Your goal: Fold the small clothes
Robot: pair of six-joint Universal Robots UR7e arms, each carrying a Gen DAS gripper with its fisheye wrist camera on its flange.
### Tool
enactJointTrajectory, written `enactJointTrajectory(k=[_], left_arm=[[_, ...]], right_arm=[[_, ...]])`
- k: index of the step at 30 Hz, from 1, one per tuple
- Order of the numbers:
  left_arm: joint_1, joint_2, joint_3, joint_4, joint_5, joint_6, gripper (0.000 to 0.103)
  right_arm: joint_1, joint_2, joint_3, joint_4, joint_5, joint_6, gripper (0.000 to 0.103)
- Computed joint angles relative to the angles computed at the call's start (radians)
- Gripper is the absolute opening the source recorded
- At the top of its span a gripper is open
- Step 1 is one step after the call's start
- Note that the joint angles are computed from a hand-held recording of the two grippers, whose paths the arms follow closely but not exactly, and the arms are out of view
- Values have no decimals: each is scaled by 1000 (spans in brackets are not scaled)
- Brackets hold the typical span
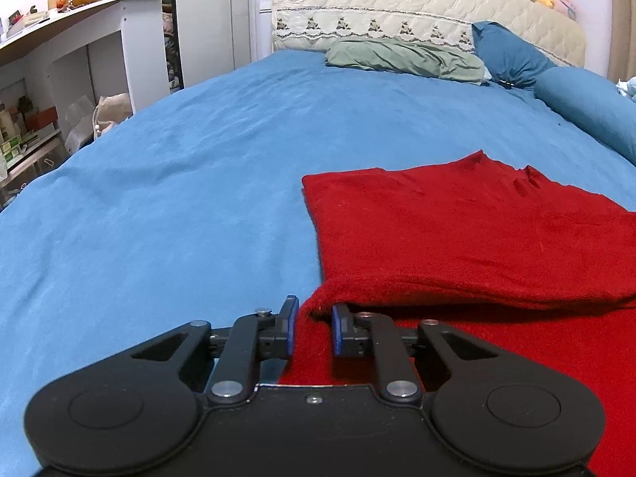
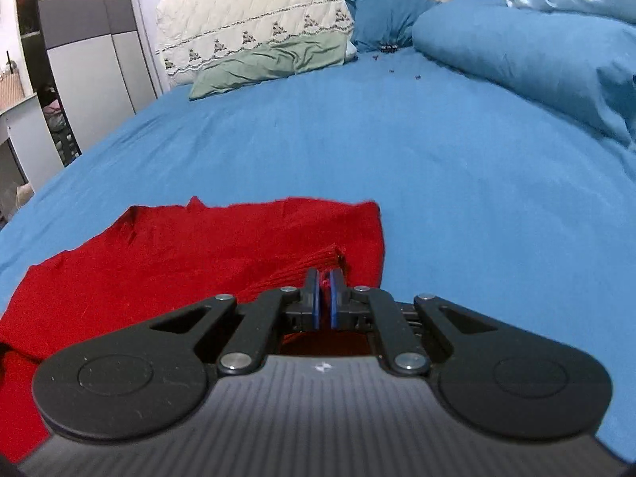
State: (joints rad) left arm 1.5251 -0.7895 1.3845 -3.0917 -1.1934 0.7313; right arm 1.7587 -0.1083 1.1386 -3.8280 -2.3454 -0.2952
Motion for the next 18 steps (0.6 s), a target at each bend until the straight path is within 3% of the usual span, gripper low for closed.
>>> enactJointTrajectory(k=[7, 9, 12, 13, 15, 18], left_arm=[[-4, -39, 75, -67, 36, 6, 13], [-4, -56, 94, -74, 48, -7, 13], [-10, -85, 134, -113, 38, 30, 11], [-17, -91, 148, -141, 39, 59, 11], [-23, -111, 158, -136, -4, 54, 11], [-27, -111, 113, -32, -106, 26, 13]], right_arm=[[18, 13, -16, 31, -96, -38, 25], [24, 11, -5, 24, -113, -39, 37], [35, 4, 26, -46, -87, -54, 67], [38, 4, 28, -66, -69, -66, 71], [45, 5, 23, -75, -25, -84, 73], [45, 16, -13, -15, 19, -77, 74]])
